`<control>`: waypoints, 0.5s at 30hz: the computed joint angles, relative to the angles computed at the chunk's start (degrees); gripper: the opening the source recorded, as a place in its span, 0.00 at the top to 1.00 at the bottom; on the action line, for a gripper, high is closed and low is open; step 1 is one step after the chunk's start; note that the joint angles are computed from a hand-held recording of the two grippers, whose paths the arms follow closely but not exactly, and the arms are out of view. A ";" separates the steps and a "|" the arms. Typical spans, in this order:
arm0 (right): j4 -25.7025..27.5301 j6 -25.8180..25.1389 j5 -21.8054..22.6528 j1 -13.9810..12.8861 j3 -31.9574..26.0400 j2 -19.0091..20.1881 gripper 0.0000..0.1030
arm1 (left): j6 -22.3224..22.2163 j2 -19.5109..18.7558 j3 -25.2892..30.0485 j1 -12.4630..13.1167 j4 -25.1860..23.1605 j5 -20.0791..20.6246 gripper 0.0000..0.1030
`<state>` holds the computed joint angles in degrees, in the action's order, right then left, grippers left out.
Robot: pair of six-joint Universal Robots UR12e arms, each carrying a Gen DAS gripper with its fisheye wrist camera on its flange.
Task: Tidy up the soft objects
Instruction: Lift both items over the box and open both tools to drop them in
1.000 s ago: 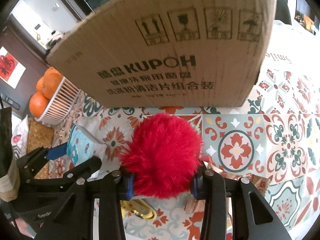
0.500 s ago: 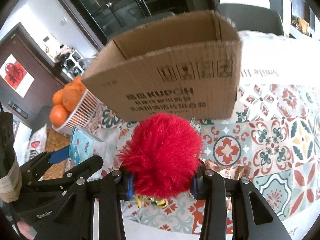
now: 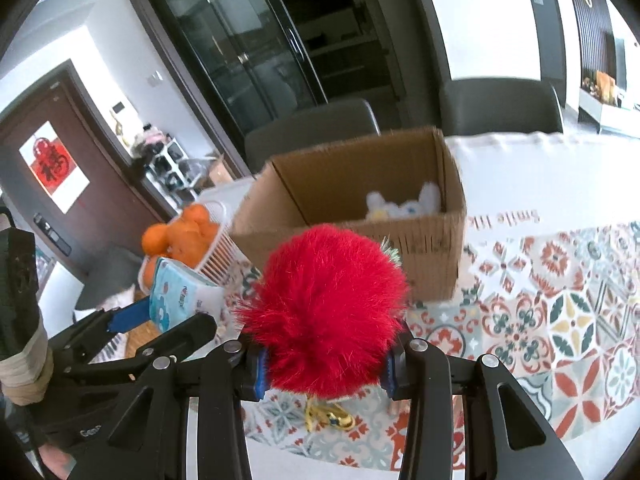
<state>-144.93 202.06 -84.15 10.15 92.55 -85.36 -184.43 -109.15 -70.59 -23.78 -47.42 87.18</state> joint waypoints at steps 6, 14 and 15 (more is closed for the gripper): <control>-2.31 -0.35 -0.59 -0.02 -1.39 -0.19 0.60 | -0.13 -0.10 1.00 0.13 2.75 -0.87 0.27; -4.52 -0.38 -1.04 -0.47 -3.61 0.41 0.60 | 0.30 -1.33 4.09 -0.04 4.21 -0.78 0.27; -4.61 -0.42 -0.97 -0.51 -3.94 0.56 0.60 | 0.25 -1.49 4.37 -0.03 4.32 -0.79 0.27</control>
